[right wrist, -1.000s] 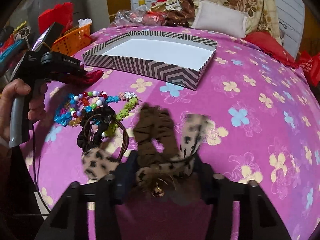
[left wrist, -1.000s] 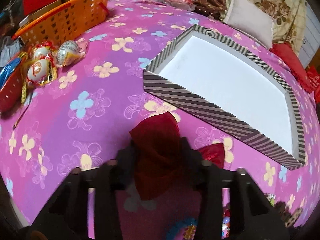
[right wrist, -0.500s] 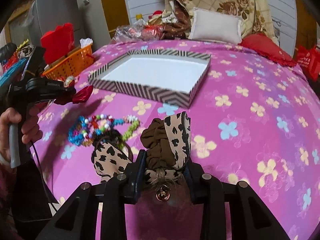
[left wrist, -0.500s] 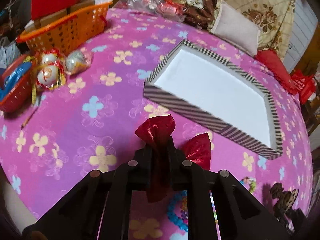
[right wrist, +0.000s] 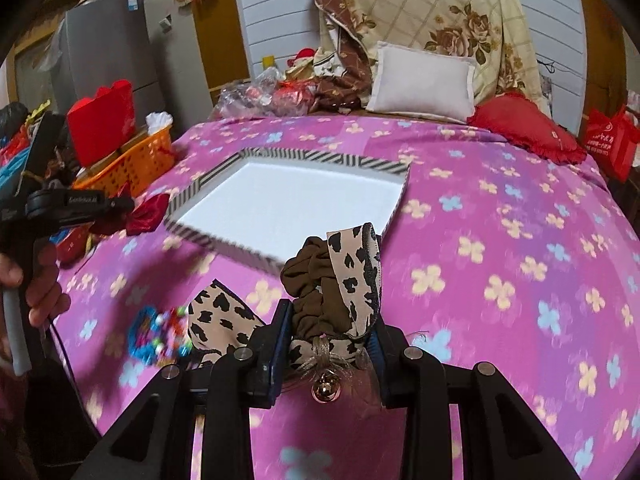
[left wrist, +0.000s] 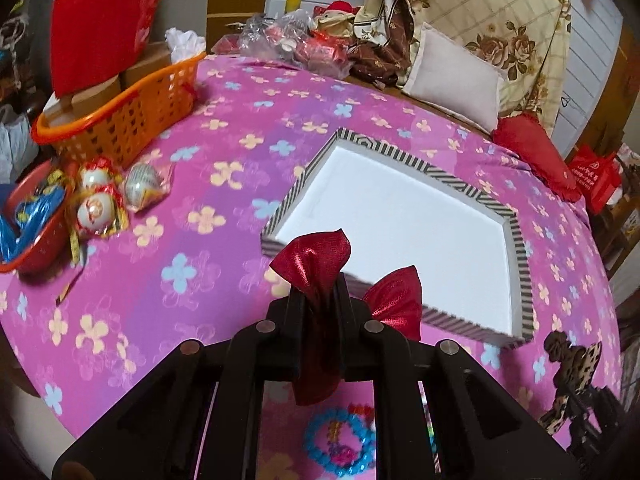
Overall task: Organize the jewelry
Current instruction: 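Carry both held items into the striped tray and open both tools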
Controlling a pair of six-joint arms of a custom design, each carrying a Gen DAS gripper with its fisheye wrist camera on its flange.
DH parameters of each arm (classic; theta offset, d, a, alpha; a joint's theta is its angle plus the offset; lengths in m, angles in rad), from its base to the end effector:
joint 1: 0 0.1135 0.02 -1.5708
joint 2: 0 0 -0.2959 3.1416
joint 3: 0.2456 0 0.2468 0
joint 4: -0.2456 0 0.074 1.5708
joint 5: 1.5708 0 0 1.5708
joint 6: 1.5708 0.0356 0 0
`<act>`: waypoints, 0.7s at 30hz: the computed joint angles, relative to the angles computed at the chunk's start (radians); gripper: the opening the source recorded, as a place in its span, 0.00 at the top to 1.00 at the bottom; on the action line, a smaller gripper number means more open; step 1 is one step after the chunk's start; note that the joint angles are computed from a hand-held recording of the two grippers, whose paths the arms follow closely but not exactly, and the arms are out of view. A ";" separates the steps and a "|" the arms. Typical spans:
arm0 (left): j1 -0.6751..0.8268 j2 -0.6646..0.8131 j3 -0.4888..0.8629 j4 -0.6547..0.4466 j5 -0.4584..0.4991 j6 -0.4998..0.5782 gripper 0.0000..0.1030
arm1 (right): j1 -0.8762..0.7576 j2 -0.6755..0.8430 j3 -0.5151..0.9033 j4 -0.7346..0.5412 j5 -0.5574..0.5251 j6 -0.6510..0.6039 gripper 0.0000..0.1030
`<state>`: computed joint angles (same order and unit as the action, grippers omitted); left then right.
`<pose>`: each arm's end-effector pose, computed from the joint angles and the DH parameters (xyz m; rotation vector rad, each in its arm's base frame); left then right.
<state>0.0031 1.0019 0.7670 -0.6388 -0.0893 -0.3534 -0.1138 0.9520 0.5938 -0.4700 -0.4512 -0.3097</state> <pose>0.1776 0.0037 0.2815 -0.4716 2.3943 -0.0472 0.1660 -0.0033 0.2487 -0.4311 2.2776 0.3291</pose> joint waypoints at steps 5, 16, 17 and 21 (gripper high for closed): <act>-0.008 0.117 0.038 0.062 -0.032 0.000 0.89 | 0.061 0.149 0.080 0.096 0.047 0.066 0.68; -0.019 0.347 0.118 0.165 -0.077 0.024 0.89 | 0.215 0.454 0.207 0.242 0.174 0.141 0.67; -0.022 0.365 0.125 0.169 -0.078 0.021 0.89 | 0.222 0.476 0.215 0.250 0.182 0.141 0.67; -0.030 0.425 0.138 0.186 -0.083 0.020 0.89 | 0.248 0.549 0.240 0.267 0.219 0.145 0.67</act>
<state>-0.0266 1.4272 0.9047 -0.4532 -0.1722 -0.3334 0.1341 1.5008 0.8341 -0.2032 -0.2323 -0.1642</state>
